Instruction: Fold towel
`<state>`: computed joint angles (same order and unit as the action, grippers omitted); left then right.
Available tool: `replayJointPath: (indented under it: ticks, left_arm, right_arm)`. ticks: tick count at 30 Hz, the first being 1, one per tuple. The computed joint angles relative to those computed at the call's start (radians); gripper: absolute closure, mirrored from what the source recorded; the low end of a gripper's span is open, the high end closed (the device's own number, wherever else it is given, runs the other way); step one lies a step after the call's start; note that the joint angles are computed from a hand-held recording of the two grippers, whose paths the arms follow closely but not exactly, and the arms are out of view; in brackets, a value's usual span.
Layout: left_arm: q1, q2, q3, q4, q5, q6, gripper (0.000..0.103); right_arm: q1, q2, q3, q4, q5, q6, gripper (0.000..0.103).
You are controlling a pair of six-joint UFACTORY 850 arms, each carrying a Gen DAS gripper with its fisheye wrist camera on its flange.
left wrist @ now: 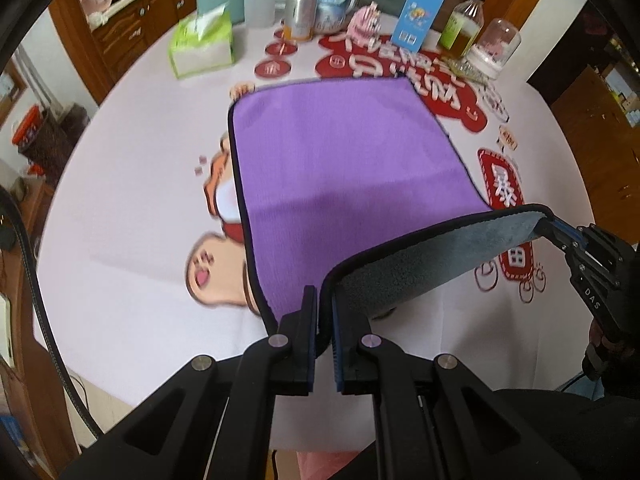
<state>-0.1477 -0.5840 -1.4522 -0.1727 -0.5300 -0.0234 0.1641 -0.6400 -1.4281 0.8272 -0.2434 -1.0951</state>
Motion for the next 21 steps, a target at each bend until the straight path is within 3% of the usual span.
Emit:
replayJointPath:
  ticks: [12, 21]
  left_arm:
    - [0.021, -0.097, -0.224, 0.118, -0.027, -0.024, 0.099]
    - [0.053, -0.244, -0.465, 0.192, -0.04, -0.058, 0.099]
  right_arm:
    - [0.009, -0.077, -0.173, 0.178, 0.035, -0.154, 0.098]
    - [0.029, -0.214, -0.391, 0.094, 0.066, -0.073, 0.098]
